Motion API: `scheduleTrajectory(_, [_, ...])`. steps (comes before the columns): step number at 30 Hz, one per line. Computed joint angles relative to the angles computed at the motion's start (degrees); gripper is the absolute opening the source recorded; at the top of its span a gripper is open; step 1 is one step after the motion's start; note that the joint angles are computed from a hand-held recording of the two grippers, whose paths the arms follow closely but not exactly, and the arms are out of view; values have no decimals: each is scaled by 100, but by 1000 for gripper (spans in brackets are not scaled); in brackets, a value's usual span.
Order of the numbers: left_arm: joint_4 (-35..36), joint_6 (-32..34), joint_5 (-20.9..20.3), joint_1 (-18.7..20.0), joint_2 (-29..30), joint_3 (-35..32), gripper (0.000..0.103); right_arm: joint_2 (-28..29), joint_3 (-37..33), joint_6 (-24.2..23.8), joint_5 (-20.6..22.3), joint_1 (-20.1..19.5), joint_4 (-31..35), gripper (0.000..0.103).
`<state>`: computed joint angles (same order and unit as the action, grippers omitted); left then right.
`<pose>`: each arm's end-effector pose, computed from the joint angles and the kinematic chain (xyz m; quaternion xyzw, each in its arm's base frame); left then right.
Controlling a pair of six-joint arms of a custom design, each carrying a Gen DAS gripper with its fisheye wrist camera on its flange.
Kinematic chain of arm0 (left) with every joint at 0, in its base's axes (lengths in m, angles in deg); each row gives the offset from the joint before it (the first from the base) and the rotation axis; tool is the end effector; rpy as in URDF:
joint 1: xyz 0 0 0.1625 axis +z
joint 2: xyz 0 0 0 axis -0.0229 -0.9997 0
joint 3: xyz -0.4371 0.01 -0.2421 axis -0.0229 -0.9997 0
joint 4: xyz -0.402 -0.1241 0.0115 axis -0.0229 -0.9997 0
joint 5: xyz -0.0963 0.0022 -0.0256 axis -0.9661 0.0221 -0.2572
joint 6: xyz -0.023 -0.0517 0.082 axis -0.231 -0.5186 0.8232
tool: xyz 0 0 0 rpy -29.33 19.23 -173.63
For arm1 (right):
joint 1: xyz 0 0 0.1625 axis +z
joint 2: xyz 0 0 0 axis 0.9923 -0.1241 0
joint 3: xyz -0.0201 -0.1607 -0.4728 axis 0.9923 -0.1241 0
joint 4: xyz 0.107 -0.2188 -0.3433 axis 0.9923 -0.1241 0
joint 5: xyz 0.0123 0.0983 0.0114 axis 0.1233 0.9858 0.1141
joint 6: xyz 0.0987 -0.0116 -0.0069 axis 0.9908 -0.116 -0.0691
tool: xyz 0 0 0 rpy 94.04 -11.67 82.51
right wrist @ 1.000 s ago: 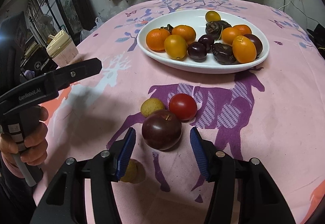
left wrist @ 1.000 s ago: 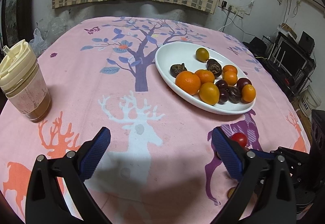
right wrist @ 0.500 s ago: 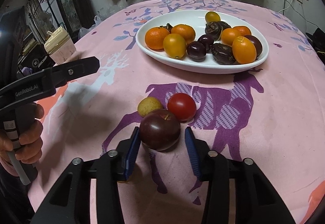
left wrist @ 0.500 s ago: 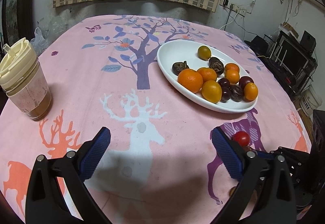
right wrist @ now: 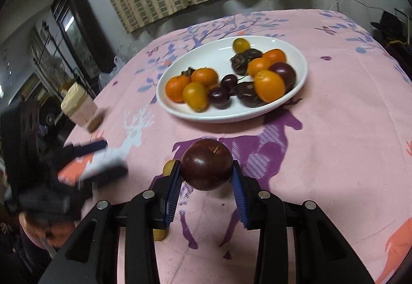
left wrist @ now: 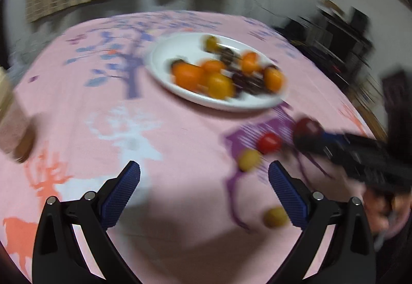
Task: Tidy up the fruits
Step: 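Grasp a yellow plum with the left tool while the right tool grasps a dark red plum, then drop the yellow plum and dark red plum onto the white plate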
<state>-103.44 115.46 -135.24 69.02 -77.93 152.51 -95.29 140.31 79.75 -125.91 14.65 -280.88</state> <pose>-0.0702 -0.5824 0.0877 0.4527 0.8761 -0.1084 0.1256 0.1436 -0.4715 0.0009 -0.0179 -0.8811 0.4061 0.2415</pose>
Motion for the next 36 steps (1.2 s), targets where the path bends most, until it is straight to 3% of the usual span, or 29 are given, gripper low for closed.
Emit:
scheduleTrajectory(2, [520, 434, -286, -24, -86, 92, 98, -10, 0, 28, -27, -14, -26, 38])
scheduleTrajectory(4, [208, 1036, -243, -135, -78, 422, 97, 2, -27, -1, -87, 0, -18, 38])
scheduleTrajectory(7, [-237, 1571, -13, -260, 20, 760, 77, 17, -65, -69, -161, 25, 33, 39])
scheduleTrajectory(9, [-71, 1567, 40, -258, 53, 761, 62, 19, -54, -77, -156, 23, 47, 39])
scheduleTrajectory(19, [226, 1310, -14, -141, 48, 617, 29, 50, -60, -72, -219, 47, 7, 39])
scheduleTrajectory(27, [-56, 1284, -131, -144, 1, 616, 27, 152, -116, -284, -356, 79, -359, 39])
scheduleTrajectory(32, [-104, 969, -429, -157, -16, 235, 27, 179, -403, -760, -364, 51, -784, 39])
scheduleTrajectory(36, [-282, 546, -413, -235, 308, -403, 27, 16, -686, -809, -166, -99, -653, 39])
